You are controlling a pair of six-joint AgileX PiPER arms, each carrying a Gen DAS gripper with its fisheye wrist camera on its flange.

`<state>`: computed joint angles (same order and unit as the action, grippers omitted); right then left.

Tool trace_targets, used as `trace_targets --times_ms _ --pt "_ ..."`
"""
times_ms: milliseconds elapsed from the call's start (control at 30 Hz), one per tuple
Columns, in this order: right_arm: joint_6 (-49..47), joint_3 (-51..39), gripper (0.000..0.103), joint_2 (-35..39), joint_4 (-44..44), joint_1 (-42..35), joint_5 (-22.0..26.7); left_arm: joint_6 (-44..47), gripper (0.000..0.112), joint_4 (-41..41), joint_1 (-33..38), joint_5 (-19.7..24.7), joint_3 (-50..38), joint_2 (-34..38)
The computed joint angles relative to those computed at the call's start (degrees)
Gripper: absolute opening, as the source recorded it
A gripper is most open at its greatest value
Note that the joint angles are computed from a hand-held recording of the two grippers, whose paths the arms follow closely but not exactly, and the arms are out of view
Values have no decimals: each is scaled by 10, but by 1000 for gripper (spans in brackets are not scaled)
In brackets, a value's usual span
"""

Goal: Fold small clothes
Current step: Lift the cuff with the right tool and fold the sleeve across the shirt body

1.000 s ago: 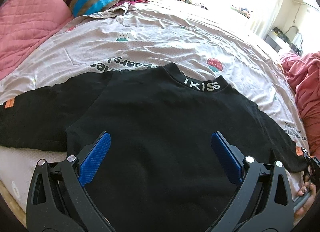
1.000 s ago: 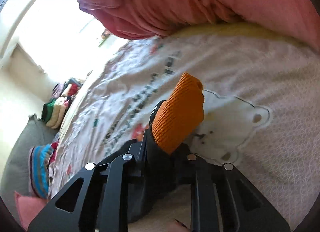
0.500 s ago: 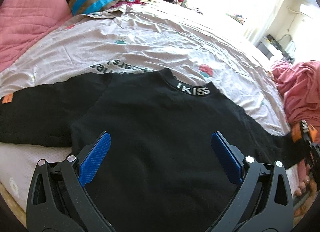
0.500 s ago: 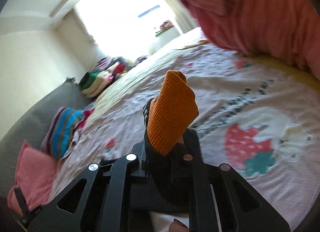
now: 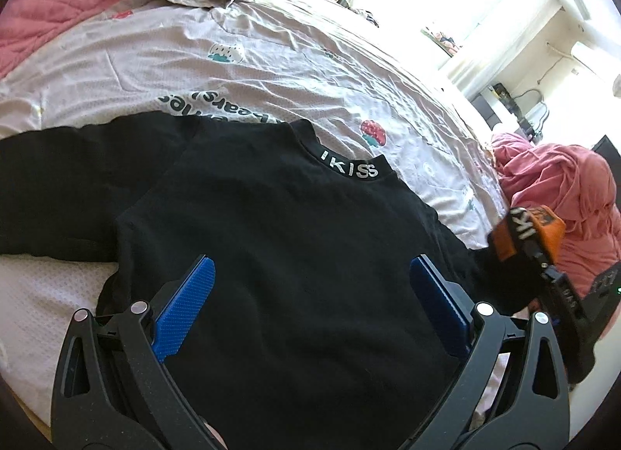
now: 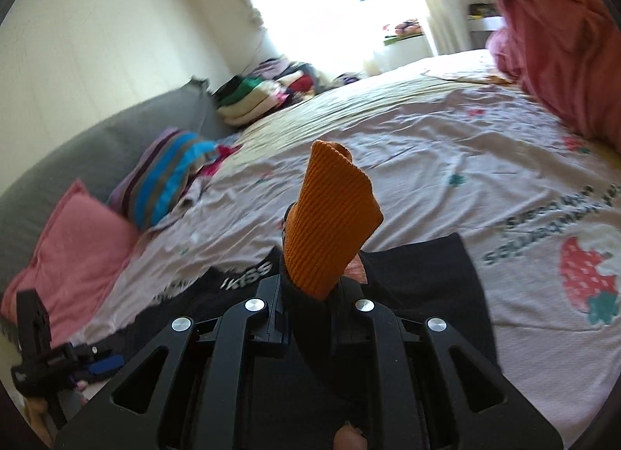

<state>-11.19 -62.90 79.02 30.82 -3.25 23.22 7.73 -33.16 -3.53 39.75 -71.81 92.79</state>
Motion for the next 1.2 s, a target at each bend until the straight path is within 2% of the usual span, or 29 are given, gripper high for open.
trace_targets --times_ms 300,433,533,667,733,800,833,967,1133,1200 --pt "177 -39 13 61 -199 134 -26 111 94 -143 63 47 11 18" --pt "250 -64 13 97 -289 182 -25 135 94 -174 79 57 15 22" --pt "261 -86 13 128 -309 207 -15 153 94 -199 92 69 18 29" --pt "245 -107 15 161 -292 232 -4 175 93 -231 109 84 21 41" --pt "198 -110 22 171 -237 236 1 181 92 -241 114 88 21 46" --pt "137 -109 45 172 -170 233 8 190 88 -258 122 99 23 55" --pt "95 -102 49 167 -124 231 9 193 87 -264 124 103 23 59" --pt "-3 -75 54 137 -24 226 26 197 84 -269 122 105 24 71" --pt "17 -32 55 83 -33 206 26 201 66 -266 108 113 18 90" --pt "21 -18 55 66 -31 192 29 189 65 -251 96 108 12 99"
